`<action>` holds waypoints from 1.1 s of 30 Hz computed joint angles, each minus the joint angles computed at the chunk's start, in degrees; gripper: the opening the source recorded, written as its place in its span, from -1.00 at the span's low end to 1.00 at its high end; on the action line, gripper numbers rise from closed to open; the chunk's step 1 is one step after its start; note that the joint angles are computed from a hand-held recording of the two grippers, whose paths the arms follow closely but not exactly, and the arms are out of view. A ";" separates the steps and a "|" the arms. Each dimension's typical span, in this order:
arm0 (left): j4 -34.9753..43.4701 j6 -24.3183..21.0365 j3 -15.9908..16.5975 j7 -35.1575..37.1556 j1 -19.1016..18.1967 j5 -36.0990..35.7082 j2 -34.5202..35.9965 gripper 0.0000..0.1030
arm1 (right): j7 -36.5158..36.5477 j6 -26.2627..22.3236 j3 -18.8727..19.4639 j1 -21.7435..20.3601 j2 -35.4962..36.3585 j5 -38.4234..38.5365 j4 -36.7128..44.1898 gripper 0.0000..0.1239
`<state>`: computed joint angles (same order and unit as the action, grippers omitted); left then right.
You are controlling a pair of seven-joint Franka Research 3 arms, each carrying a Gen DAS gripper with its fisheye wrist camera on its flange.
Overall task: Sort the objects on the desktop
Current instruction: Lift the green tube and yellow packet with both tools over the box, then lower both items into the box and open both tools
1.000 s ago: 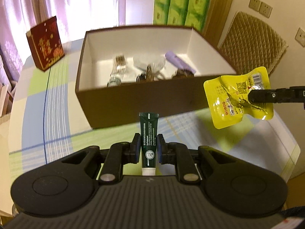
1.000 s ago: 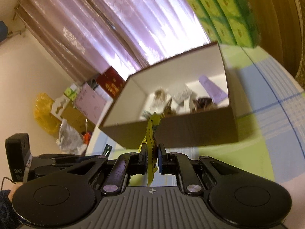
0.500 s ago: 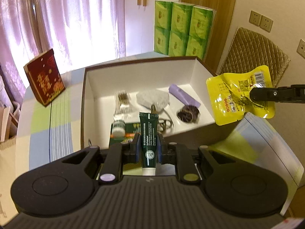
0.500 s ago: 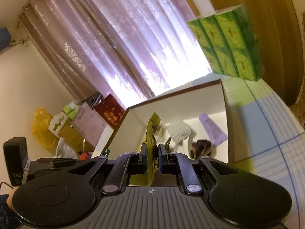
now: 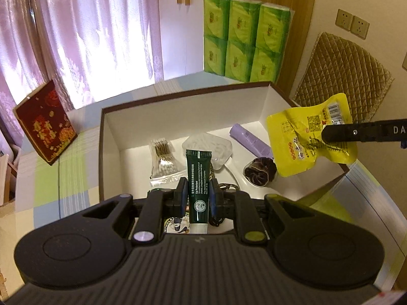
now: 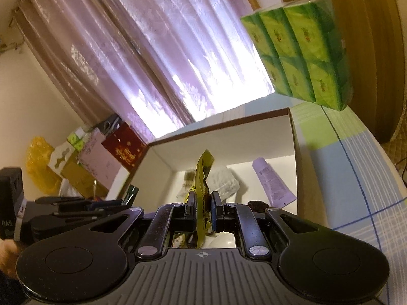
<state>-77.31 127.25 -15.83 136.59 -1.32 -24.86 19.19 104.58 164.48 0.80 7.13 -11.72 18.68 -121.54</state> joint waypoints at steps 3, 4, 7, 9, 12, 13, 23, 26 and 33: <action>4.47 -2.77 0.32 -2.23 -0.92 2.51 3.63 -0.74 | -1.33 -1.90 -0.53 0.06 1.38 0.07 1.36 -0.89; 6.09 -3.89 0.32 -3.13 -1.12 3.24 4.92 -0.74 | -1.53 -2.44 -0.59 -0.01 1.80 -0.07 1.75 -0.89; 12.02 -8.40 0.29 -6.44 -1.69 5.50 9.26 -0.74 | -1.77 -3.37 -0.63 -0.12 2.75 -0.25 2.45 -0.89; 15.24 -10.96 0.16 -8.15 -1.94 6.75 11.62 -0.74 | -1.81 -4.11 -0.65 -0.18 3.27 -0.37 2.87 -0.89; 20.79 -15.15 0.11 -10.40 -2.55 8.72 15.46 -0.74 | -2.00 -5.37 -0.78 -0.14 3.89 -0.10 3.43 -0.89; 22.66 -16.38 0.20 -11.15 -2.90 9.55 16.71 -0.74 | -1.99 -5.63 -0.77 -0.13 4.01 -0.09 3.49 -0.89; 33.89 -23.02 1.84 -15.91 -6.22 17.38 24.46 -0.73 | -1.39 -7.63 -0.82 -0.20 4.79 -0.23 4.15 -0.89; 32.04 -21.60 2.08 -15.75 -6.35 18.70 23.58 -0.73 | -1.32 -8.26 -0.88 -0.23 5.03 -0.23 4.46 -0.89; 26.40 -18.29 1.62 -14.69 -5.42 18.91 20.19 -0.64 | -0.96 -10.59 -0.86 -0.18 5.87 -0.60 5.39 -0.89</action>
